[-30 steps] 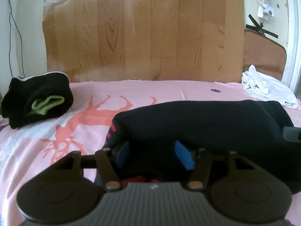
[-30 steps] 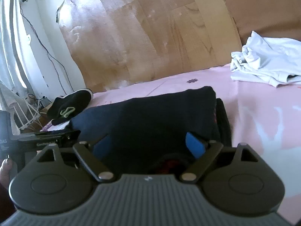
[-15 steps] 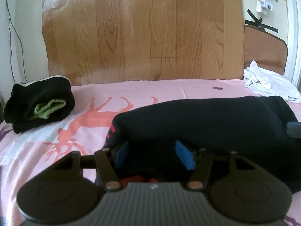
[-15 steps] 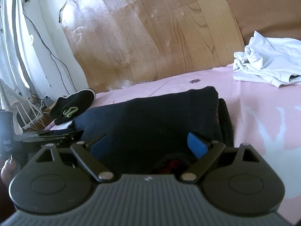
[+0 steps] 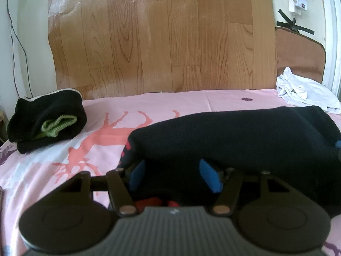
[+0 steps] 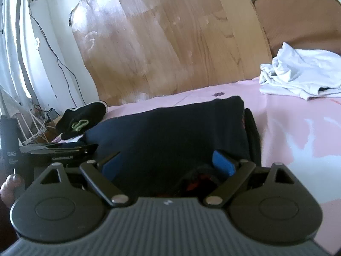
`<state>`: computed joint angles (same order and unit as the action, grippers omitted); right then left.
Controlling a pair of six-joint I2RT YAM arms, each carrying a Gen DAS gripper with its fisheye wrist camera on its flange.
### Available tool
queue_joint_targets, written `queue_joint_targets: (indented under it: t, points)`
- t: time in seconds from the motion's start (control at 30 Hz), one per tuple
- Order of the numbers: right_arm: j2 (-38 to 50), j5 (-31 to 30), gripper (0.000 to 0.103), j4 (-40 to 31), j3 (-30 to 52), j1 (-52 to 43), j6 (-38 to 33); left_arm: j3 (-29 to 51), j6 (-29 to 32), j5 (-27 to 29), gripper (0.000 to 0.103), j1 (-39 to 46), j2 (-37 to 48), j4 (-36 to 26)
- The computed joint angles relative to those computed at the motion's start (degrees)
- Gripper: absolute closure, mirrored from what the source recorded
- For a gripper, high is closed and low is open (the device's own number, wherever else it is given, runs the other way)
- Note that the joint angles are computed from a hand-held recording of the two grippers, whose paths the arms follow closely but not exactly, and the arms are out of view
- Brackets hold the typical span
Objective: Fold small clothes
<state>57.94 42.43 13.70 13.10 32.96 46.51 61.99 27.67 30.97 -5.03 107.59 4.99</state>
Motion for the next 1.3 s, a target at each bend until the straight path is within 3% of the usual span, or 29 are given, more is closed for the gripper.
queue_joint_targets:
  t: [0.17,0.3,0.47,0.53,0.67,0.8,0.83,0.97,1.13,1.3]
  points:
    - [-0.31,3.86,0.01,-1.76,0.36,2.93,2.33,-0.27,0.17,-0.09,0.044,0.01,-0.16,0.22]
    - [0.29,11.2,0.01,-7.11,2.44,7.78,6.19,-0.27,0.21,-0.05,0.043,0.03,-0.14,0.22]
    - [-4.63,20.9,0.01,-22.59,4.33,12.67,17.27,0.24,0.28,0.28,0.043,0.19,0.11,-0.25]
    - [-7.54,21.6,0.01,-30.41,4.99,12.42,23.76,0.2,0.28,0.27,0.043,0.19,0.12,-0.19]
    - [-17.64,16.92,0.01,-34.11,1.34,8.77,30.44,0.16,0.24,0.38,0.043,0.22,0.07,-0.28]
    - [-27.19,7.01,0.012,-28.94,-4.57,1.86,30.77,0.31,0.33,0.85,0.042,0.42,0.1,-0.7]
    - [-28.1,6.12,0.016,-28.33,-5.32,1.0,30.85,0.43,0.39,1.13,0.041,0.53,0.16,-0.93]
    - [-24.59,3.0,0.018,-25.21,-4.48,-1.7,27.67,0.7,0.25,1.86,0.039,0.76,0.31,-1.39]
    - [-18.77,-1.14,0.04,-22.43,-2.5,-5.0,24.2,0.81,-0.07,3.28,0.039,1.33,0.35,-1.52]
    - [-10.81,-1.61,0.043,-21.15,1.03,-5.0,20.78,0.56,-1.55,8.76,0.038,3.43,0.41,-0.42]
